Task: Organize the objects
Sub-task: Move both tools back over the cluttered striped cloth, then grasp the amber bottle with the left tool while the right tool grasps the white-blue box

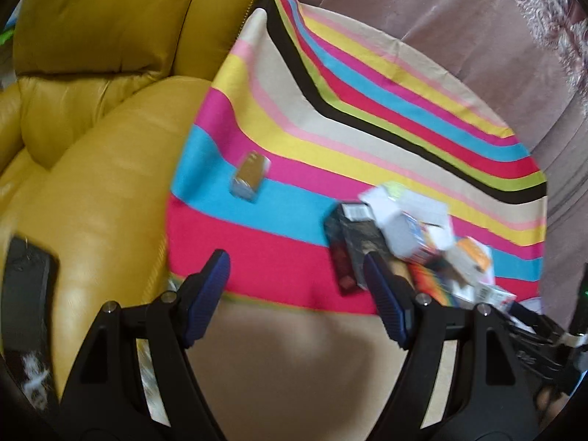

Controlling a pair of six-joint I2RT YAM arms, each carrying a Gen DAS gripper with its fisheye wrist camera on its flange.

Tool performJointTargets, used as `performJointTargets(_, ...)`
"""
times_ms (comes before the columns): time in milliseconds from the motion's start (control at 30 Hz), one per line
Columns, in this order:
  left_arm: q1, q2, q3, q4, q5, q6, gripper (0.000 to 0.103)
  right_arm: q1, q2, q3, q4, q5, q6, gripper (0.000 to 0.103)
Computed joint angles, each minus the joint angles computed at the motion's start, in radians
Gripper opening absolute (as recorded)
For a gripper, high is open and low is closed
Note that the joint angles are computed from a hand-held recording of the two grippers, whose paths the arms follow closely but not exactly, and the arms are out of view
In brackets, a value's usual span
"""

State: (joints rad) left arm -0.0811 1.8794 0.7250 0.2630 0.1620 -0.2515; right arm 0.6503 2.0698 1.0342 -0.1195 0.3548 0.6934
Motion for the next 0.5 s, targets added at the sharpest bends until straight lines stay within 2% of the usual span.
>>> performJointTargets(167,0.041,0.149,0.212,-0.111,-0.017,0.101,0.076,0.002,0.019,0.015,0.000,0.022,0.003,0.078)
performJointTargets(233,0.036,0.210,0.288,-0.152,-0.021,0.137,0.071,0.005,0.026,0.017,0.001,0.033,0.008,0.078)
performJointTargets(300,0.029,0.282,0.382,-0.215,-0.034,0.163,0.060,0.005,0.027,0.015,0.006,0.038,0.009,0.078)
performJointTargets(367,0.018,0.342,0.457,-0.257,-0.065,0.180,0.056,0.007,0.022,0.006,0.015,0.050,0.014,0.078)
performJointTargets(500,0.015,0.411,0.550,-0.310,-0.102,0.192,0.056,0.008,0.041,0.027,0.011,0.052,0.007,0.078)
